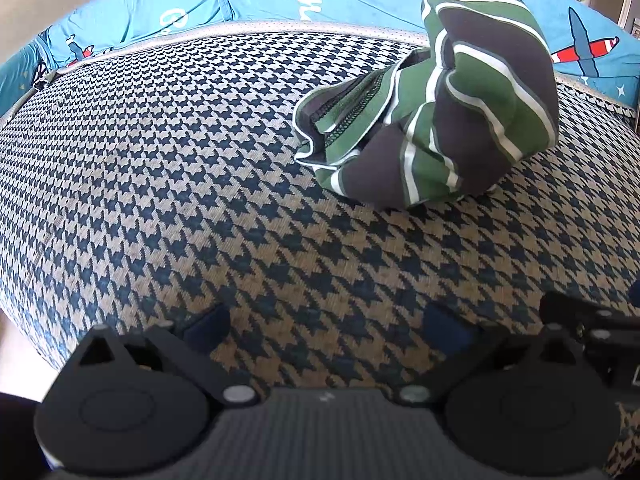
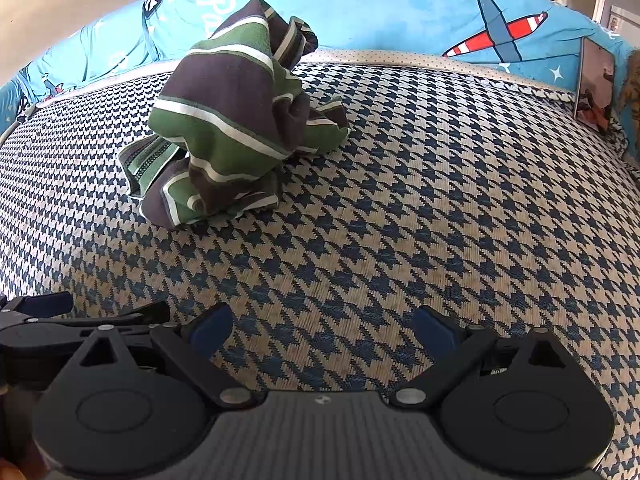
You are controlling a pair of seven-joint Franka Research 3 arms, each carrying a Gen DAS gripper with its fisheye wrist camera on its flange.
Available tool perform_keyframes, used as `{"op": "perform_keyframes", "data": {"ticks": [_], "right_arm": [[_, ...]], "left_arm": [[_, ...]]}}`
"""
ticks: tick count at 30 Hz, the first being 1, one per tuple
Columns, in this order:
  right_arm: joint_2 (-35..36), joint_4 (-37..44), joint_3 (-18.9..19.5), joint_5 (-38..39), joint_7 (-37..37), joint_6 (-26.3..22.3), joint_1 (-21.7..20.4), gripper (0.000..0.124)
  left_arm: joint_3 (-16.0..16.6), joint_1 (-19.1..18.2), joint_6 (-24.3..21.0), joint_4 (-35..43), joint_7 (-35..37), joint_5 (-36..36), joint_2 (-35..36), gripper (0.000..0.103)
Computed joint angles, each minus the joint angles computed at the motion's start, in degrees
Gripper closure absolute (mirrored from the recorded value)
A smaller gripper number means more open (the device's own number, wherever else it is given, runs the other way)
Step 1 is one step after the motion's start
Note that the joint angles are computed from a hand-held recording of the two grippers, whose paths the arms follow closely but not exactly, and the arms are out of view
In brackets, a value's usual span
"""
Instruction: Fold clothes
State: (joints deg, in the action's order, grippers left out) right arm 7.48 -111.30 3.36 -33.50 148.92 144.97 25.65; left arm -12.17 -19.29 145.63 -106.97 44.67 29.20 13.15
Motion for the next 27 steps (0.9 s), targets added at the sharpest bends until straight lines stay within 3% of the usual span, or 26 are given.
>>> {"op": "perform_keyframes", "data": {"ticks": [21, 27], "right_arm": [[0.1, 0.1, -0.1, 0.3, -0.3, -0.1, 0.1, 0.027], [1.0, 2.1, -0.6, -7.6, 2.4, -2.0, 1.4, 0.027]], "left_arm": [[0.5, -0.4, 0.1, 0.4, -1.0, 1.3, 0.2, 0.0], [0.8, -0.9, -0.9, 2.2, -2.9, 4.2, 0.0, 0.0]]}}
